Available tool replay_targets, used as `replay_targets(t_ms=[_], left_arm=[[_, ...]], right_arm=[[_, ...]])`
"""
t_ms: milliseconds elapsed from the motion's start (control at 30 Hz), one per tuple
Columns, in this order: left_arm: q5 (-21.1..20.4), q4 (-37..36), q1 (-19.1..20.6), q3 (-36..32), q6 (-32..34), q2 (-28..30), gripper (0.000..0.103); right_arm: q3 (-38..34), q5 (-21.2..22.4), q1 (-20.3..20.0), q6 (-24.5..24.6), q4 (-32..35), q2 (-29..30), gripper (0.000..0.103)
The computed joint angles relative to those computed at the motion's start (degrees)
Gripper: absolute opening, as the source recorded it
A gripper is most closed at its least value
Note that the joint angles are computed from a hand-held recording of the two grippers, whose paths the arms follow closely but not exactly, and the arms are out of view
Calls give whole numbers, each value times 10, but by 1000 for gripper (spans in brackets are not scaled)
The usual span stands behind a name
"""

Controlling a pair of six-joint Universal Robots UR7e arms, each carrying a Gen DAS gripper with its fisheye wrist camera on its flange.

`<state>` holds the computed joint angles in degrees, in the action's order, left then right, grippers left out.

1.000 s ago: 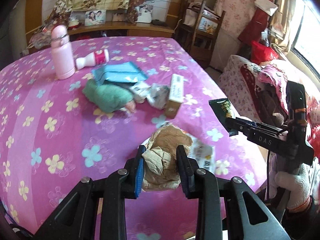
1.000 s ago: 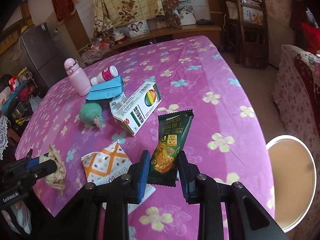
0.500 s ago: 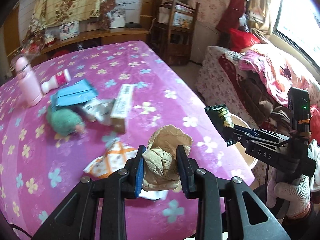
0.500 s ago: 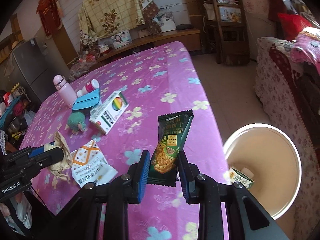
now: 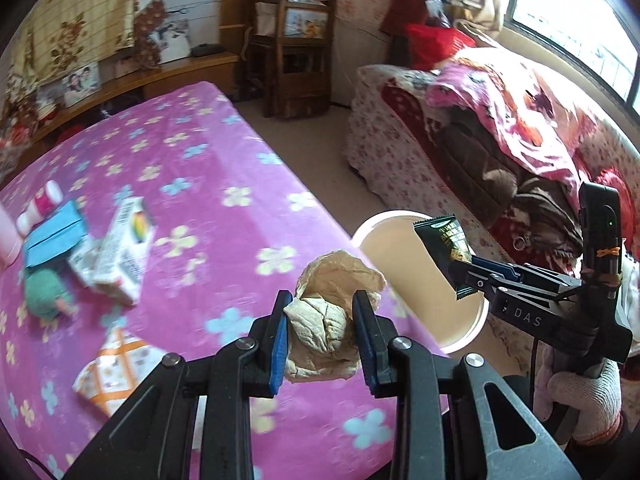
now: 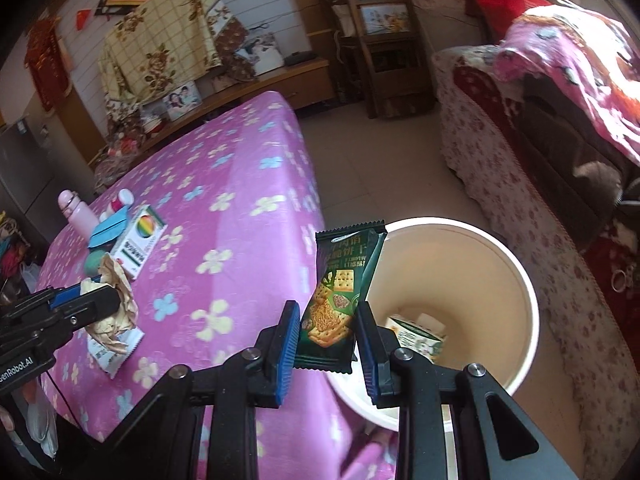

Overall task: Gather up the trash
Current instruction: 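Carry paper and snack packet over the white bin and open both tools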

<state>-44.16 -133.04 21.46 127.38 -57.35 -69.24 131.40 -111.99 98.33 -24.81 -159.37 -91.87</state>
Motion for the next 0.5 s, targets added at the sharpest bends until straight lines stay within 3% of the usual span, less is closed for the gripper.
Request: replay_targets(t_ms=[500], left_arm=[[-57, -142, 53, -80, 94, 153, 32]], right_arm=[[-11, 7, -104, -13, 11, -18, 30]])
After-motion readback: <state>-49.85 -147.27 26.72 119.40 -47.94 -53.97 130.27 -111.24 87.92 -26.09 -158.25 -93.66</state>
